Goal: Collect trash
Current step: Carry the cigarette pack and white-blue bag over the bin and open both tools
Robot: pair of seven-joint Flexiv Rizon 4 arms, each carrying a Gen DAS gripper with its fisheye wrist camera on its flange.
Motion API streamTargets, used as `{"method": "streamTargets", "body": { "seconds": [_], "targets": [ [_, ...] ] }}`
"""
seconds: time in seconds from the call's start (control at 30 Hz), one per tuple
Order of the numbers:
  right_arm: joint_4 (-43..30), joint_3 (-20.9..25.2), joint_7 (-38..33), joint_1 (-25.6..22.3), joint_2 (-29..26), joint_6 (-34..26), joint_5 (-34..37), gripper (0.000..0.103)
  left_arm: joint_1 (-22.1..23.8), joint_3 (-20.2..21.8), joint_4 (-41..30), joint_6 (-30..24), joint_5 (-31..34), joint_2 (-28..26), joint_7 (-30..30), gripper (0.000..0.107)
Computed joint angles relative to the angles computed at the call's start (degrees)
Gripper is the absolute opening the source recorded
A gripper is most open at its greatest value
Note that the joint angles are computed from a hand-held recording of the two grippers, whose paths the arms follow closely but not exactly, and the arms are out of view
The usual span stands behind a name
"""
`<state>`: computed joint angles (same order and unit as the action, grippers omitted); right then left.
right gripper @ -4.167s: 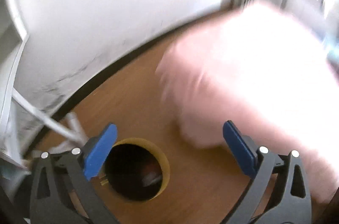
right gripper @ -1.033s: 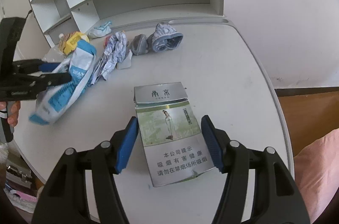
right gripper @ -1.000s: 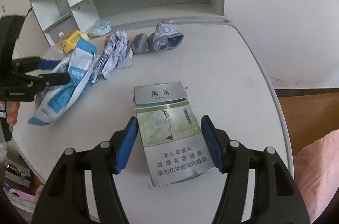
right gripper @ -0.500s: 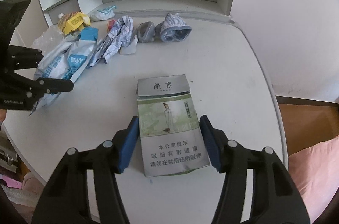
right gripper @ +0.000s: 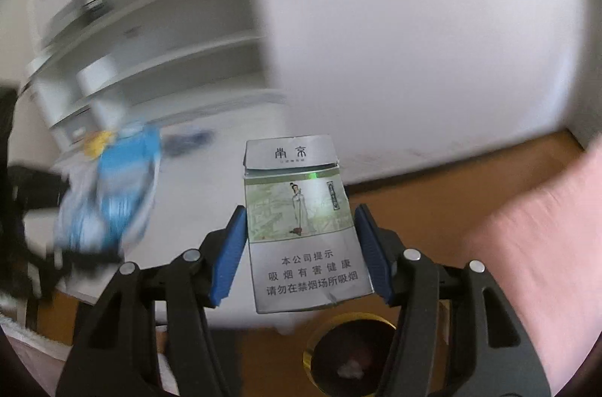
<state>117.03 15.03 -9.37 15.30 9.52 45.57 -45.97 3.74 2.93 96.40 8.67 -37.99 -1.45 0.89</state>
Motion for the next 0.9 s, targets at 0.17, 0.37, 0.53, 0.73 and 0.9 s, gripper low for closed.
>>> {"method": "streamTargets", "body": {
  "seconds": [0.17,0.37,0.53,0.73,0.9],
  "targets": [
    [13.7,1.0,6.2,-2.4,11.9,-1.8,12.2,0.057,-6.2,-3.0,9.1,-0.9,8.5,2.6,-0.5,0.037],
    [29.0,0.3,12.5,-2.8,11.5,14.5,26.8,0.057,-12.8,-6.6,17.3,15.2,19.7,-4.5,-11.8,0.036],
    [33.0,-0.6,11.5,-1.5,5.1,26.9,33.5,0.057,-13.9,-7.1,16.3,15.4,22.4,-8.3,-17.7,0.037],
    [35.7,1.6,18.0,-6.3,4.5,31.8,27.3,0.093,-14.3,-7.4,17.8,19.2,20.5,-9.1,-20.1,0.095],
    [36.0,1.8,20.8,-6.8,10.0,24.0,27.7,0.093,-13.2,-7.6,20.1,18.4,13.2,-6.4,-14.1,0.094]
  ]
}}
